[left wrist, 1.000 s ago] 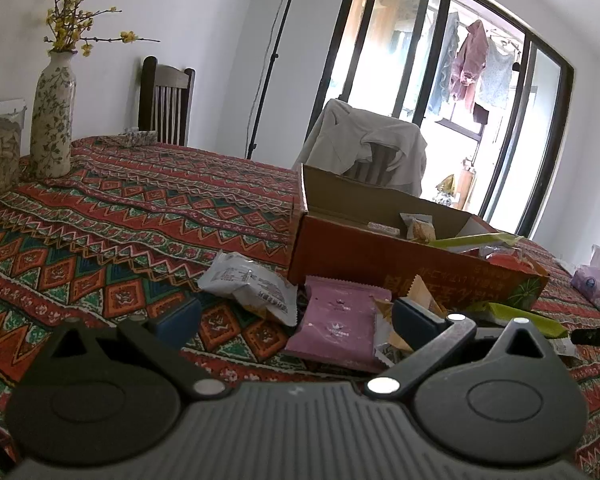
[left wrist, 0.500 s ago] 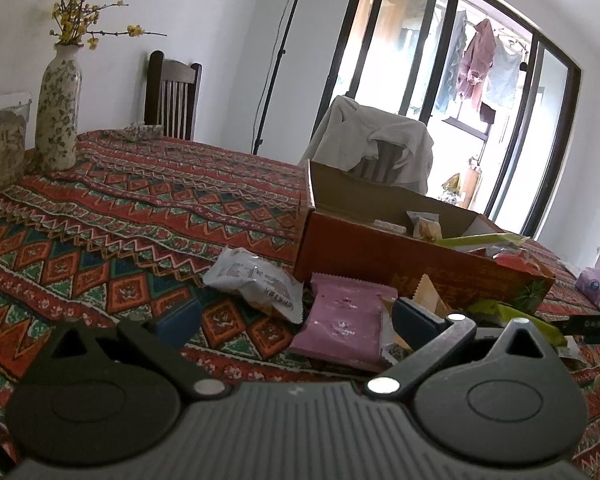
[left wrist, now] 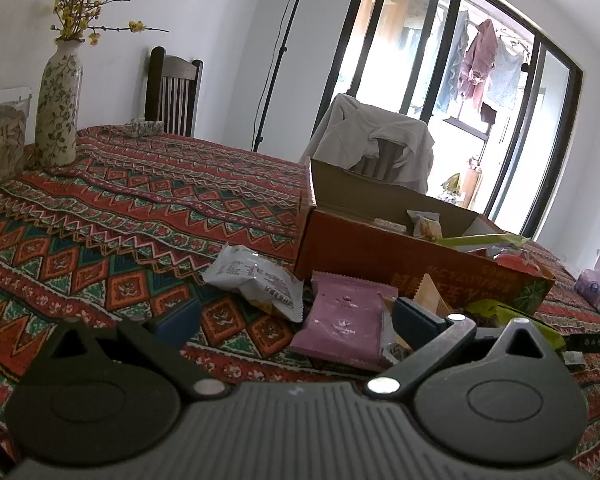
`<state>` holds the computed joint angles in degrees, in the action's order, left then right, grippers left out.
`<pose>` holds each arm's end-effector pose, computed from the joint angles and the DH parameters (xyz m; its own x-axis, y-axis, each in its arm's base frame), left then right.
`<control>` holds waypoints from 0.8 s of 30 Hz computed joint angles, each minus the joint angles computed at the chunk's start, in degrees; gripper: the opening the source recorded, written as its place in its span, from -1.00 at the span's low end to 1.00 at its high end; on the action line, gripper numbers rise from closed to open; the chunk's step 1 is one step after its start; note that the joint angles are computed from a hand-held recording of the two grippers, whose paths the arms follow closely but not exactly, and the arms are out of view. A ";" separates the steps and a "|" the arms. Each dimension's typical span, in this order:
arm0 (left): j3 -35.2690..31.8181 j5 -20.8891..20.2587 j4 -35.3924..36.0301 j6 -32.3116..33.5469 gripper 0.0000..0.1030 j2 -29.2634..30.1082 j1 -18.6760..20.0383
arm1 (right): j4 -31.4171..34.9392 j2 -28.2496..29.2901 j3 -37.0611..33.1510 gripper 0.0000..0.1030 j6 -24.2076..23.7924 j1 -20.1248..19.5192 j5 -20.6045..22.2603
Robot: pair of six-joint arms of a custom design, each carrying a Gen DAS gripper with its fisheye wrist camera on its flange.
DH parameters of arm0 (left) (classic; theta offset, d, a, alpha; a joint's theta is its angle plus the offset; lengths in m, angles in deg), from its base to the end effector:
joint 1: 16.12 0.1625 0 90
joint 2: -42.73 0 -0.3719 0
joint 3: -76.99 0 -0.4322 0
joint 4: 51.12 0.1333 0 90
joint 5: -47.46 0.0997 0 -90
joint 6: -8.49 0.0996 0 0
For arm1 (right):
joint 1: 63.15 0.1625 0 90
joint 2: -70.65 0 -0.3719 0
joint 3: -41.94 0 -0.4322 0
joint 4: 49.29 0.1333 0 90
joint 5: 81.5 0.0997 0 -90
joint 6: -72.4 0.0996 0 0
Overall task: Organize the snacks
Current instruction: 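Grasp the white wrapper packet with the right gripper, then grasp another white wrapper with the left gripper while the right gripper holds its packet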
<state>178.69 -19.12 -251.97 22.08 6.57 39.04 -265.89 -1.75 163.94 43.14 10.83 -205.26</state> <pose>-0.2090 -0.6030 -0.0049 -0.7946 0.4197 -0.4387 0.6054 0.4924 -0.6253 -0.0619 -0.4979 0.2664 -0.5971 0.5485 0.5853 -0.2634 0.5552 -0.7889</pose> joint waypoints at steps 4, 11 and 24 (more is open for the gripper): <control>-0.03 -0.02 -0.17 0.09 1.00 0.07 0.03 | -1.68 -1.00 2.03 0.48 -1.31 -0.40 2.09; 0.19 0.07 -0.94 -0.31 1.00 0.05 0.06 | -6.32 -0.15 3.58 -0.22 -4.66 0.30 3.87; 0.29 0.00 -0.36 -0.15 1.00 -0.15 0.00 | -25.41 3.59 5.36 -0.22 -9.71 1.11 9.88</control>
<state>178.99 -19.12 -252.33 21.94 6.42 39.04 -291.29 1.83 169.30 33.44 11.94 -195.37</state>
